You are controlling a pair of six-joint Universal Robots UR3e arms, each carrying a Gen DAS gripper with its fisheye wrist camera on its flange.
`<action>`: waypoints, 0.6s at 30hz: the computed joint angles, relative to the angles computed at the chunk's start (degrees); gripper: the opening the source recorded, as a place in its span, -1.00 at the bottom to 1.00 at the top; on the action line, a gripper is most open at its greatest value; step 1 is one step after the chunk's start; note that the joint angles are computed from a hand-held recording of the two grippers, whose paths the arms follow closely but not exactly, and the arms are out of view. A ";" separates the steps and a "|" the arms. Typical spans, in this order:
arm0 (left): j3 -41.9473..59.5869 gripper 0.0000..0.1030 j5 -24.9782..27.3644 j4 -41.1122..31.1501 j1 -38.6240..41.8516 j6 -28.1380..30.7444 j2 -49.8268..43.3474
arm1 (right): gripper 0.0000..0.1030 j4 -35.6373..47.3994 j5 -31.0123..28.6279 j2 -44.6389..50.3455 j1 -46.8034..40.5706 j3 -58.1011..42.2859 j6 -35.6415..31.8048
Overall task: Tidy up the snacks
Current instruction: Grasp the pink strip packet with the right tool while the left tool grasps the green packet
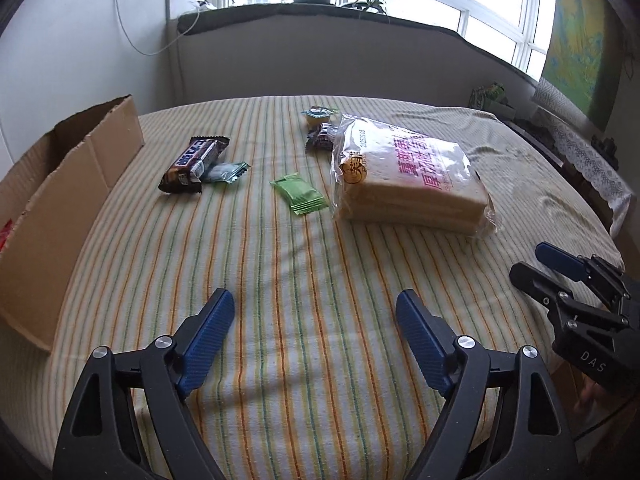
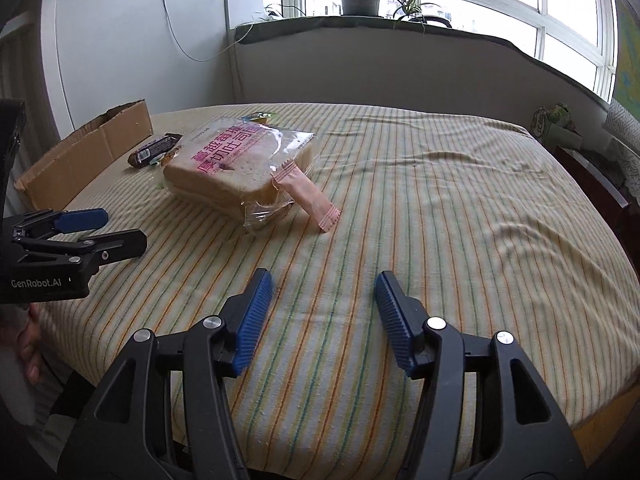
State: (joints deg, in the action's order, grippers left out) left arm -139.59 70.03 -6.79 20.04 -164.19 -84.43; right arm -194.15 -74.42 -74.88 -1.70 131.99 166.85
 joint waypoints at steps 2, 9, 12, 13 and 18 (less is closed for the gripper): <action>2.66 0.62 0.13 -1.79 -0.36 -0.68 -1.57 | 0.10 4.26 -0.66 0.48 0.64 -3.57 -0.63; 14.33 0.59 1.72 -8.06 -2.77 -3.06 -9.34 | 0.10 18.29 -2.85 4.68 2.89 -17.56 -2.68; 18.74 0.59 1.86 -10.09 -3.50 -3.02 -12.42 | 0.10 21.10 -4.01 7.34 4.08 -22.54 -3.05; 19.99 0.58 1.55 -10.85 -3.29 -2.73 -13.25 | 0.10 21.79 -4.40 8.35 4.51 -24.14 -3.04; 24.40 0.48 2.19 -12.16 -4.42 -3.67 -16.40 | -0.42 23.04 -3.77 11.85 5.55 -28.94 -4.01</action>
State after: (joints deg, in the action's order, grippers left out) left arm -115.18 72.23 -18.94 15.62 -167.86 -100.83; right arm -171.10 -78.19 -63.03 3.85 103.05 162.83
